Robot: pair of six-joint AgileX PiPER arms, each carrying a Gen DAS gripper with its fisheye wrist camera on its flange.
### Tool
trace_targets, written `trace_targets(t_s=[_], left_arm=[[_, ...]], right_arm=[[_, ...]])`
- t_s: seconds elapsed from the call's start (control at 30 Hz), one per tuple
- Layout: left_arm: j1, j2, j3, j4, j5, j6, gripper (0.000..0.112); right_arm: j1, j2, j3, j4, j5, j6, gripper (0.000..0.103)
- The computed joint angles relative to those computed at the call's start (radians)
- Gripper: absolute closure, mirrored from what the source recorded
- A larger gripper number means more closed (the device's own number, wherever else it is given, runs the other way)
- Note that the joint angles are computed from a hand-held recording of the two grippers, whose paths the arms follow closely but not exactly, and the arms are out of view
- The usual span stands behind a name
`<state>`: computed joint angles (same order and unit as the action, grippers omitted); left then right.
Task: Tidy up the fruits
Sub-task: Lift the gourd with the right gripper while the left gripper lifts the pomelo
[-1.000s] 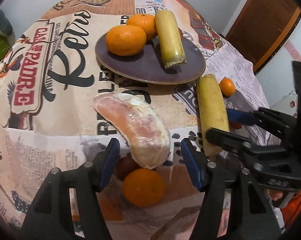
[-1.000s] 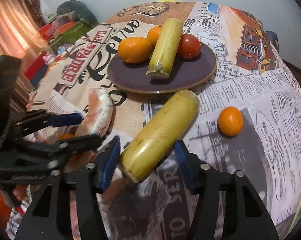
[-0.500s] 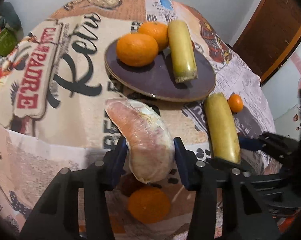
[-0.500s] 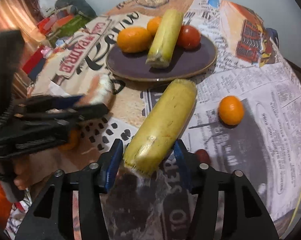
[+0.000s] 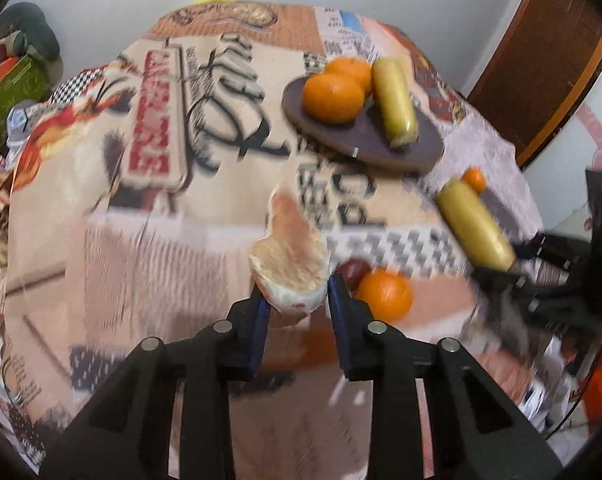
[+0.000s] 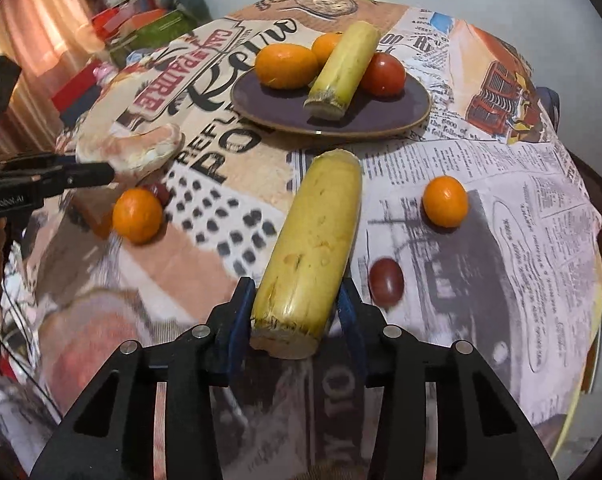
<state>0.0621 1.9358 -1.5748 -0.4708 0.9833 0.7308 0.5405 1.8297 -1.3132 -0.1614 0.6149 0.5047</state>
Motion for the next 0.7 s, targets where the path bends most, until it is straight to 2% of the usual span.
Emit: trace_targets(t_s=[0.17, 0.3, 0.43, 0.57, 0.63, 0.7], left_arm=[[0.057, -0.019, 0.055, -0.003, 0.024, 0.045, 0.083], [0.066, -0.004, 0.017, 0.001, 0.044, 0.018, 0.08], [0.05, 0.005, -0.017, 0.032, 0.022, -0.016, 0.076], [0.048, 0.002, -0.033, 0.036, -0.005, -0.022, 0.056], [0.047, 0.002, -0.035, 0.033, -0.03, -0.038, 0.055], [0.04, 0.028, -0.07, 0.032, -0.007, -0.045, 0.055]], right_arm=[[0.003, -0.016, 0.01, 0.004, 0.022, -0.017, 0.065], [-0.002, -0.023, 0.001, -0.002, 0.015, 0.004, 0.065], [-0.009, -0.008, -0.028, -0.013, 0.012, 0.029, 0.064], [-0.027, 0.02, -0.06, -0.002, 0.007, 0.035, 0.061], [-0.037, 0.036, -0.077, 0.004, 0.006, 0.033, 0.059], [-0.048, 0.051, -0.09, 0.013, 0.004, 0.028, 0.059]])
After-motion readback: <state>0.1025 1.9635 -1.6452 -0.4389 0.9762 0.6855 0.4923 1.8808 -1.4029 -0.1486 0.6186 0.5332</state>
